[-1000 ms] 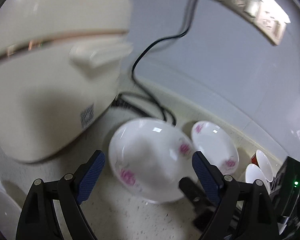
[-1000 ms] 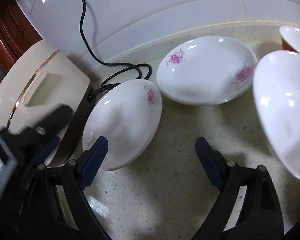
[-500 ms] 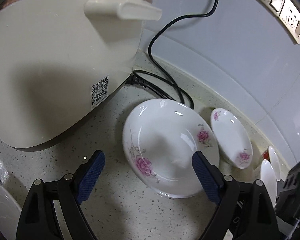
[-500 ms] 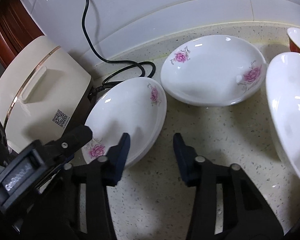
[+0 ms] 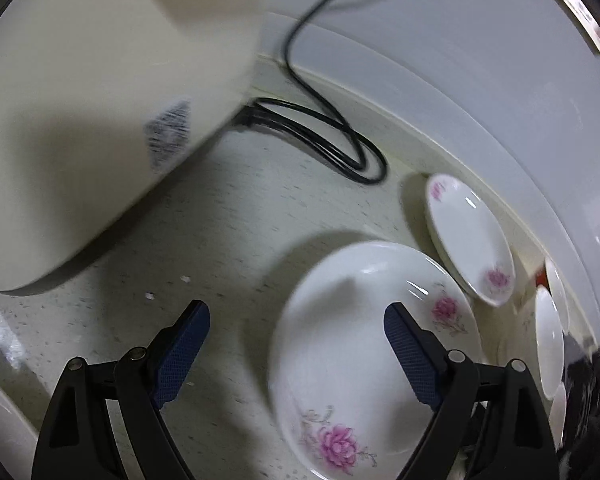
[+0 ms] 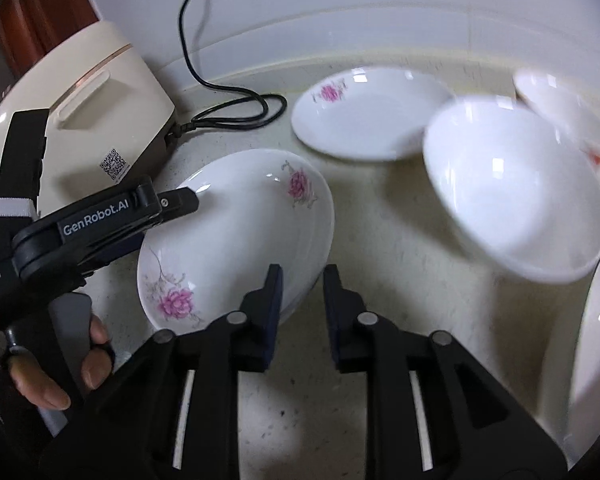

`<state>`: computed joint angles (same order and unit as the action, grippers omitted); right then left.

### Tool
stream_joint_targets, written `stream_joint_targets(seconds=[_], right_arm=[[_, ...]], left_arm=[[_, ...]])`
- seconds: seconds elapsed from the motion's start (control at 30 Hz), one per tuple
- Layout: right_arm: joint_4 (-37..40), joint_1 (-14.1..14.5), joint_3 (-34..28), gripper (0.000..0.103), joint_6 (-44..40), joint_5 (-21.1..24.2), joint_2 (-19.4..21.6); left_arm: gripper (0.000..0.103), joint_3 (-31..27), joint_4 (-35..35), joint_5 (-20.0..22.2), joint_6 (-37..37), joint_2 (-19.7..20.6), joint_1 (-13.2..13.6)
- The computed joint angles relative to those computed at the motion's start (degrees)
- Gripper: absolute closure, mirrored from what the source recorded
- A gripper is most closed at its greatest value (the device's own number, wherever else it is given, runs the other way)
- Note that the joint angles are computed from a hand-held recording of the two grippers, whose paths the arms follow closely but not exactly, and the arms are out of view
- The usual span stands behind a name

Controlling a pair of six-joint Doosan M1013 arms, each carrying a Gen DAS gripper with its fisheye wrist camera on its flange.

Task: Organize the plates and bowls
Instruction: 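Grip the second flower plate rim with the right gripper while the left gripper grips it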

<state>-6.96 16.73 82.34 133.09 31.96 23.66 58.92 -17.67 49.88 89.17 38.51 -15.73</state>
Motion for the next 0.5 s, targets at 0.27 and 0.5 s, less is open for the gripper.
stream_joint_targets(seconds=[0.27,0.5], right_arm=[[1.09,-0.41,1.86,0.028,2.36,-5.96,-0.63],[4.64,-0.8,1.58,0.024,-0.59,-5.86,-0.61]], left_arm=[[0.044,2.83,4.84,-4.35,0.32,-1.42,-1.04],[0.049,3.12,4.63,-5.25,1.51,-1.44,-0.89]])
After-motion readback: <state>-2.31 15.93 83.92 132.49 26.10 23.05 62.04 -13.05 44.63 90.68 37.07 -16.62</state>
